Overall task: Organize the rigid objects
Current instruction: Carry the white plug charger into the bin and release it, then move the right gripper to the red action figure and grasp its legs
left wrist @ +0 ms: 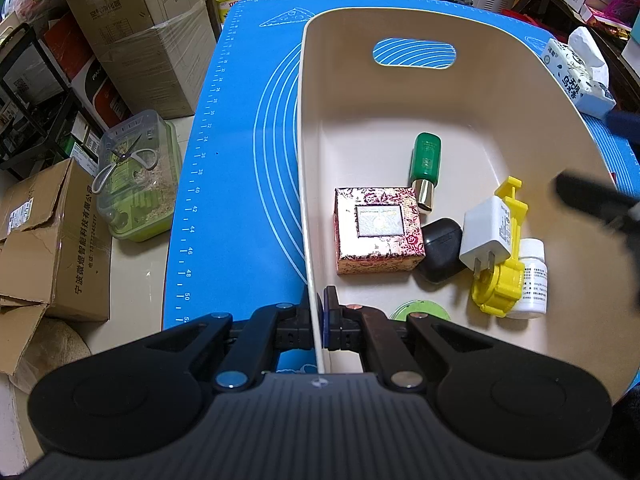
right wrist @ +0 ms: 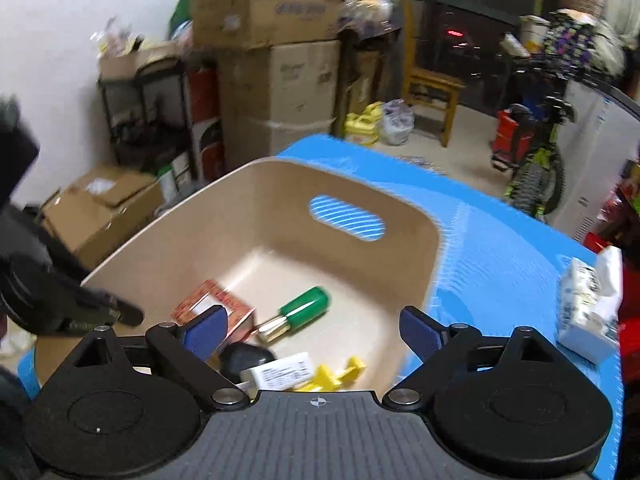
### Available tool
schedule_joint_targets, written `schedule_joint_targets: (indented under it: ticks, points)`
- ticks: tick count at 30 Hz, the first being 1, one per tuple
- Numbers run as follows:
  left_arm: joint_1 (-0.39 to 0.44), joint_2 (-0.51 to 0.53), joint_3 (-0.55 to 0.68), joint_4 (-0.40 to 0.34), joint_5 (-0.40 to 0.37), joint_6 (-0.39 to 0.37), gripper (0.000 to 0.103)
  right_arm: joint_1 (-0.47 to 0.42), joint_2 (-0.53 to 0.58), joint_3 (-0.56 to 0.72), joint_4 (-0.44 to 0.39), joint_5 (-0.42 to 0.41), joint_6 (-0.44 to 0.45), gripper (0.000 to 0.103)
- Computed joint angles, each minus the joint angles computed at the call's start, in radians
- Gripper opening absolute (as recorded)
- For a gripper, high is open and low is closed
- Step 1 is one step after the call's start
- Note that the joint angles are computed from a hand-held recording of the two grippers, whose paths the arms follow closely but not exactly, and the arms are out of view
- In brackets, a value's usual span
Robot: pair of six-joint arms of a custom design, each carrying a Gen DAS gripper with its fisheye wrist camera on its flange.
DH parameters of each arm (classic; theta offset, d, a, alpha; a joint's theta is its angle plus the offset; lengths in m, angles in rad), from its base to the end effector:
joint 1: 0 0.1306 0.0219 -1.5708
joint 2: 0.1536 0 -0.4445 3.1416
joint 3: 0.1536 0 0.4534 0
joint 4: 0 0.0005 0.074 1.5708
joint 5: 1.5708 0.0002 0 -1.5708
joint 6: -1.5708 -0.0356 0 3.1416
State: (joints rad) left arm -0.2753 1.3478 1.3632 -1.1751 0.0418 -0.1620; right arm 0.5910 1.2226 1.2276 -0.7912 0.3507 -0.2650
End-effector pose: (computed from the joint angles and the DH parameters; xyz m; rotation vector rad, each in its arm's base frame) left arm 0.4691 -0.1346 0.4805 0.6043 2.6645 -0.0893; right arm 0.3933 0.2486 0.4928 -0.2061 2.2886 0.0241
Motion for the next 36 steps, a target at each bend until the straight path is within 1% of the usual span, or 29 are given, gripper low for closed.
schedule_joint_targets:
  ticks: [7, 14, 17, 22, 25, 30, 31, 34, 35, 36]
  points:
    - [0.0, 0.001, 0.002, -0.002, 0.0, 0.001, 0.005, -0.045, -0.083, -0.044, -0.022, 0.08, -0.073, 0.095]
    - [-0.001, 0.001, 0.002, -0.002, -0.001, 0.001, 0.005, -0.083, -0.136, -0.116, -0.102, 0.165, -0.164, 0.095]
    - [-0.001, 0.002, 0.003, -0.003, -0.002, 0.003, 0.005, -0.102, -0.148, -0.149, -0.137, 0.167, -0.214, 0.095]
    - [-0.001, 0.004, 0.006, -0.006, -0.003, 0.006, 0.005, -0.119, -0.149, -0.195, -0.165, 0.169, -0.275, 0.095]
    - [-0.002, 0.003, 0.006, -0.006, -0.003, 0.005, 0.005, -0.132, -0.148, -0.225, -0.166, 0.159, -0.312, 0.093]
    - [-0.001, 0.004, 0.006, -0.005, -0.004, 0.004, 0.005, -0.159, -0.138, -0.258, -0.158, 0.113, -0.427, 0.089]
    - [-0.001, 0.004, 0.006, -0.005, -0.004, 0.004, 0.005, -0.16, -0.133, -0.263, -0.15, 0.116, -0.435, 0.089]
    - [-0.001, 0.004, 0.006, -0.005, -0.003, 0.004, 0.005, -0.161, -0.113, -0.276, -0.122, 0.131, -0.422, 0.088]
    - [-0.002, 0.004, 0.006, -0.005, -0.003, 0.005, 0.005, -0.165, -0.106, -0.277, -0.118, 0.125, -0.42, 0.086]
    - [-0.002, 0.004, 0.006, -0.005, -0.003, 0.005, 0.005, -0.169, -0.097, -0.277, -0.115, 0.116, -0.423, 0.081]
